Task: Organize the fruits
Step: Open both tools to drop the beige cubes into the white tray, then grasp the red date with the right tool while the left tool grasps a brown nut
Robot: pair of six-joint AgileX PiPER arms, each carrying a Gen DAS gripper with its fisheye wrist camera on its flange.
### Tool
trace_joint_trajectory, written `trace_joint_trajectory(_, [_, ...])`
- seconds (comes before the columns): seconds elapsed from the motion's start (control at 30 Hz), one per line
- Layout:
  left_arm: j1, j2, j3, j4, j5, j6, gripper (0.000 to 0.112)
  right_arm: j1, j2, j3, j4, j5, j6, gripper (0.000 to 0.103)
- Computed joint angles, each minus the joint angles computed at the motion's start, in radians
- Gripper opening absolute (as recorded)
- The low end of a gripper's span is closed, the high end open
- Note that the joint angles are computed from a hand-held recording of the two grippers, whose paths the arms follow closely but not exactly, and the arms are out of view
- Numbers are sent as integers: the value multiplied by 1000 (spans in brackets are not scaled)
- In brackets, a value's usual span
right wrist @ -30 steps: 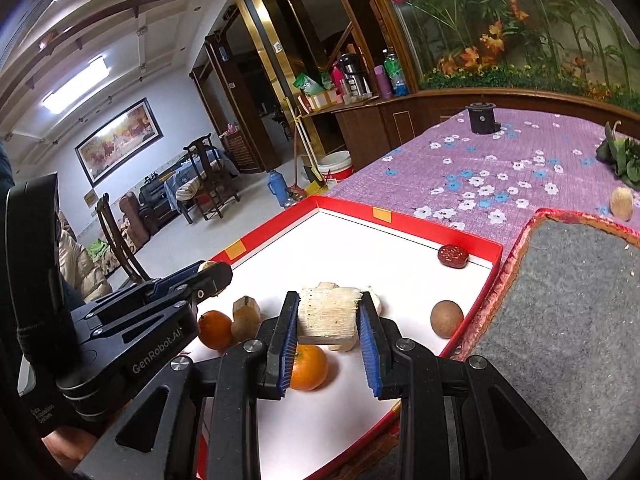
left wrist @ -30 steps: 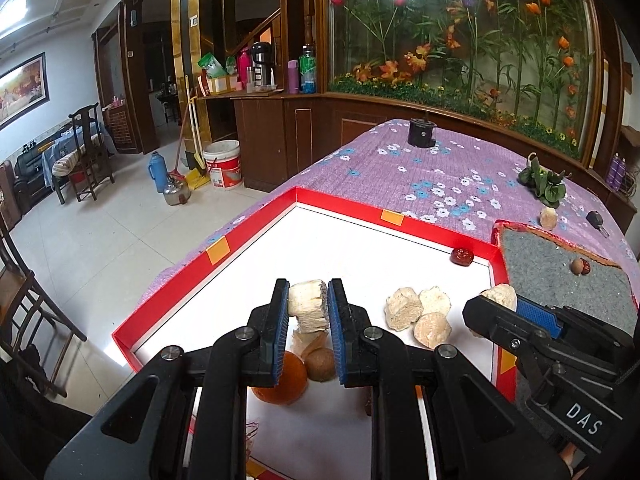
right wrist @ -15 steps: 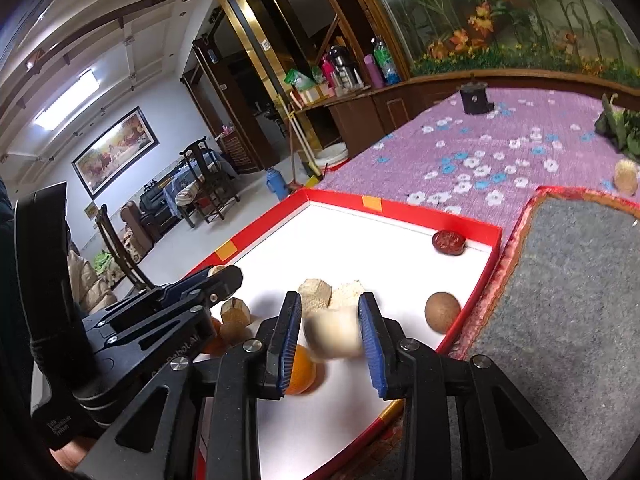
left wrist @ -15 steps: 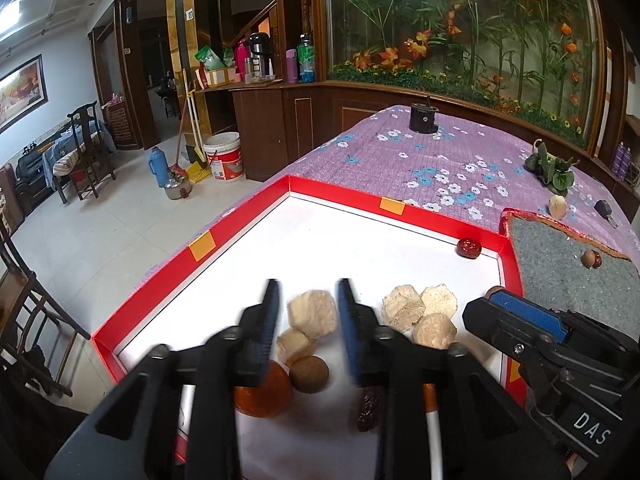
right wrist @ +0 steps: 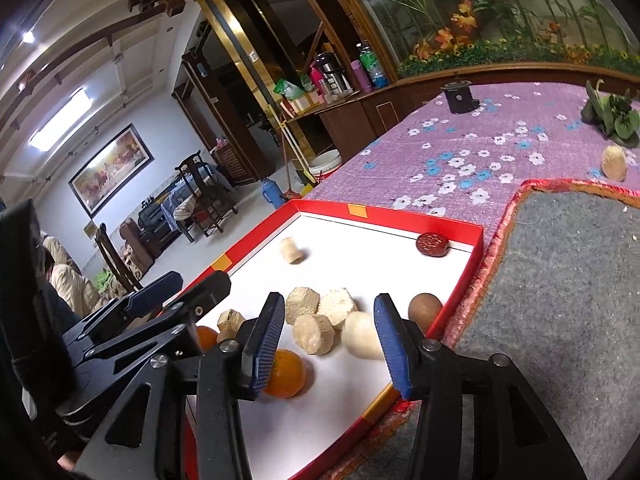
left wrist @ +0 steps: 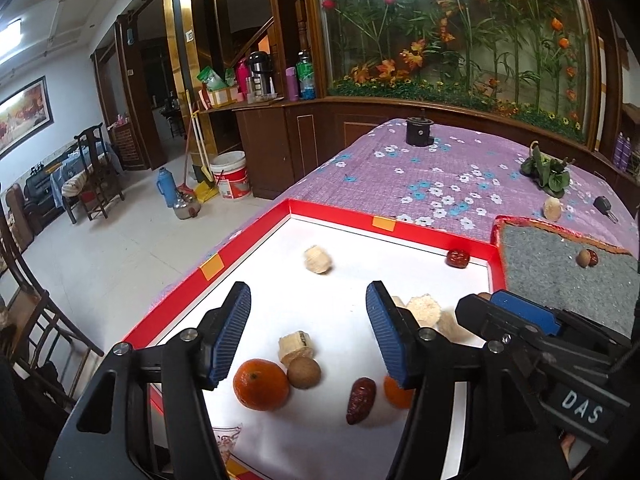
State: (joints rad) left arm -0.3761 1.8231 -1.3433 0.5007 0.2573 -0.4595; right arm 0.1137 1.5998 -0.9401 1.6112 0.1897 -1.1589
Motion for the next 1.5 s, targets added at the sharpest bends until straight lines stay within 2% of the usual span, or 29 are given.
trace_joint_trajectory(0.07, [-11, -7, 2, 28, 5, -24, 59, -17, -12, 18, 22, 20, -9, 49])
trace_joint_trajectory(0.3, [-77, -15, 4, 7, 17, 29, 61, -198, -94, 86, -135, 196, 138, 49])
trace_joint_trajectory(0.4, [-122, -4, -13, -63, 34, 129, 61, -360, -161, 123, -201, 296, 163, 49])
trace_joint_trajectory(0.5, [-163, 9, -51, -206, 65, 295, 61, -574, -201, 133, -280, 374, 189, 49])
trace_joint_trajectory(0.57, [-199, 26, -90, -236, 91, 337, 61, -712, -176, 91, -391, 408, 256, 50])
trace_joint_trajectory(0.63, [-228, 41, -123, -259, 115, 368, 61, -778, -118, 22, -521, 432, 353, 49])
trace_joint_trajectory(0.7, [-262, 67, -176, -306, 153, 424, 61, -808, -53, -36, -616, 427, 426, 43])
trace_joint_trajectory(0.8, [-309, 112, -260, -315, 216, 457, 61, -807, 39, -109, -659, 444, 450, 32])
trace_joint_trajectory(0.87, [-335, 139, -309, -311, 252, 471, 61, -792, 72, -128, -643, 441, 424, 32])
trace_joint_trajectory(1.0, [-371, 179, -376, -305, 305, 482, 61, -739, 120, -160, -713, 380, 477, 30])
trace_joint_trajectory(1.13, [-394, 225, -449, -303, 360, 475, 61, -689, 115, -165, -835, 326, 505, 30])
trace_joint_trajectory(1.2, [-406, 265, -515, -308, 403, 475, 61, -669, 110, -170, -935, 311, 558, 22])
trace_joint_trajectory(1.23, [-412, 292, -560, -313, 428, 475, 61, -670, 111, -179, -966, 320, 570, 20])
trace_joint_trajectory(1.3, [-427, 342, -646, -314, 479, 468, 61, -708, 114, -195, -927, 386, 547, 20])
trace_joint_trajectory(1.37, [-440, 394, -733, -318, 524, 467, 61, -765, 124, -212, -851, 453, 518, 20])
trace_joint_trajectory(1.5, [-469, 542, -995, -369, 663, 500, 61, -915, 135, -215, -646, 565, 443, 20])
